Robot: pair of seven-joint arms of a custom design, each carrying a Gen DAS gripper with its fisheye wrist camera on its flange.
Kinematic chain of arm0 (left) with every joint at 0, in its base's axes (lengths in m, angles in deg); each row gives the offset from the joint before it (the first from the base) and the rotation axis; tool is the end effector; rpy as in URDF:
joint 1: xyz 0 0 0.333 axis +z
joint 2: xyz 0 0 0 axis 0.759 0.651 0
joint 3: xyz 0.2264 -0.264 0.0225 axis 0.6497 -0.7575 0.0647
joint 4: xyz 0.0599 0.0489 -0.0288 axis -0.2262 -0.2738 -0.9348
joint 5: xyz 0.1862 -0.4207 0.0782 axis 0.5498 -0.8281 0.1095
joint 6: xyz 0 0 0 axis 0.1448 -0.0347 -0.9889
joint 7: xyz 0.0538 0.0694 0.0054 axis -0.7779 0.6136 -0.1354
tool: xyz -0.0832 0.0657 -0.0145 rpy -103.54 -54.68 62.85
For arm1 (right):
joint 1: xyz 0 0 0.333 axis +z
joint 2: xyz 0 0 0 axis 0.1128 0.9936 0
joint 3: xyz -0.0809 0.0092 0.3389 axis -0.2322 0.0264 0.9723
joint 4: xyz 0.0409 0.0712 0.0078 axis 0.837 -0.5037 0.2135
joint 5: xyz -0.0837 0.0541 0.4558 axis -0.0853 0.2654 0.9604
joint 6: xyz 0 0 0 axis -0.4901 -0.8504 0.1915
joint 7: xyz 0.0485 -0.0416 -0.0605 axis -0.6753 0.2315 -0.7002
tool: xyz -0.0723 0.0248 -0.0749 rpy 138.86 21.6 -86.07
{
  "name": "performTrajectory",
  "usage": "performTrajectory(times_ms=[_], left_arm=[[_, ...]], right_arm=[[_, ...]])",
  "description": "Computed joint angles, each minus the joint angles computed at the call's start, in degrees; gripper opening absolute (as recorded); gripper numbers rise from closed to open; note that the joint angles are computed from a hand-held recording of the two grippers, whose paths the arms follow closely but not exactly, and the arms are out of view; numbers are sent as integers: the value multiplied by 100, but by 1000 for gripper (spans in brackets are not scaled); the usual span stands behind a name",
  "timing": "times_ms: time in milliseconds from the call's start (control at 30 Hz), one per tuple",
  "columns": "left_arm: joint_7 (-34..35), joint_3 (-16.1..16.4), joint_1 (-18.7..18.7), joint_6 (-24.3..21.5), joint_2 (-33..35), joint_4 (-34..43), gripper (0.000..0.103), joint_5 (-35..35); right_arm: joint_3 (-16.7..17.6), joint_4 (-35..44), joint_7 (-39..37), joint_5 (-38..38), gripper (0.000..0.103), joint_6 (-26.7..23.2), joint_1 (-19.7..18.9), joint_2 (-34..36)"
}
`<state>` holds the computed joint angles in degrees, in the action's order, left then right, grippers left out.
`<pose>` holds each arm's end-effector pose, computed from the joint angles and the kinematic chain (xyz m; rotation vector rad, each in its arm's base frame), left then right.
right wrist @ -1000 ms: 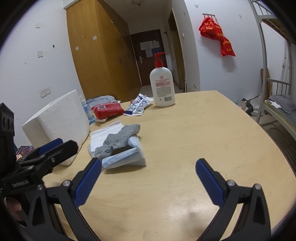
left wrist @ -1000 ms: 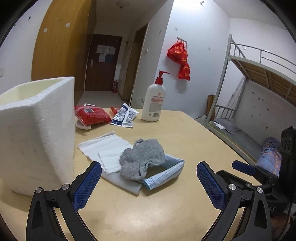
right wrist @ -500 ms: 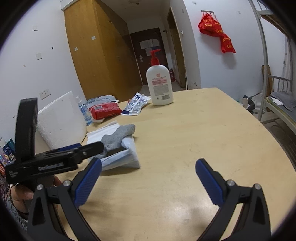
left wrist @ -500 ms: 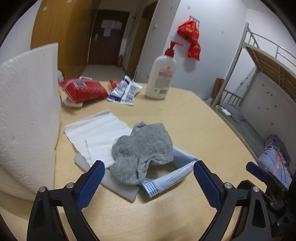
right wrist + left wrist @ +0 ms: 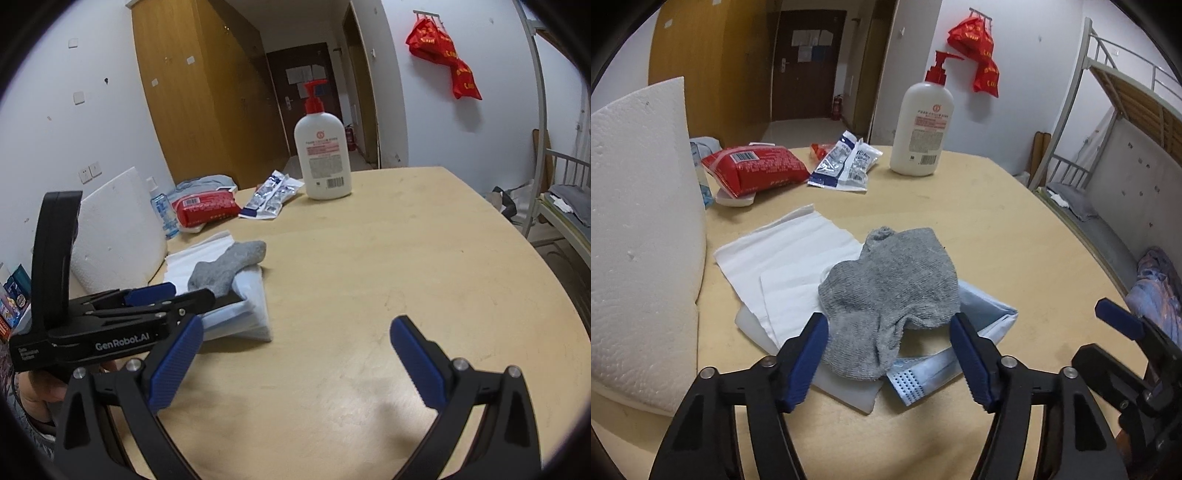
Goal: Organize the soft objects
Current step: 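Move the open left gripper down over the grey sock, then close the left gripper on the grey sock while the right gripper approaches the blue face mask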
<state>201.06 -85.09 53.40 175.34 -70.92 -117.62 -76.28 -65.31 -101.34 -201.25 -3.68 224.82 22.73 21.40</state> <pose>0.7094 -0.1022 0.3953 -1.4159 2.3039 -1.0674 0.6042 0.2520 0.3973 -1.4429 1.7480 -0.7106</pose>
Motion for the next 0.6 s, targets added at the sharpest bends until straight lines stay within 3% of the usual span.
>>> performTrajectory(times_ms=[200, 333, 433, 600], left_arm=[[-268, 33, -50, 130, 58, 9, 55, 341], [-217, -20, 7, 109, 44, -4, 26, 344], [-176, -27, 12, 93, 38, -21, 10, 395], [156, -102, 77, 109, -24, -75, 1, 113]], right_arm=[[-14, 67, 11, -62, 102, 113, -30, 66], [-43, 137, -215, 163, 102, 142, -26, 164], [-80, 174, -263, 202, 102, 177, 3, 212], [-122, 181, -305, 245, 102, 180, 50, 234]])
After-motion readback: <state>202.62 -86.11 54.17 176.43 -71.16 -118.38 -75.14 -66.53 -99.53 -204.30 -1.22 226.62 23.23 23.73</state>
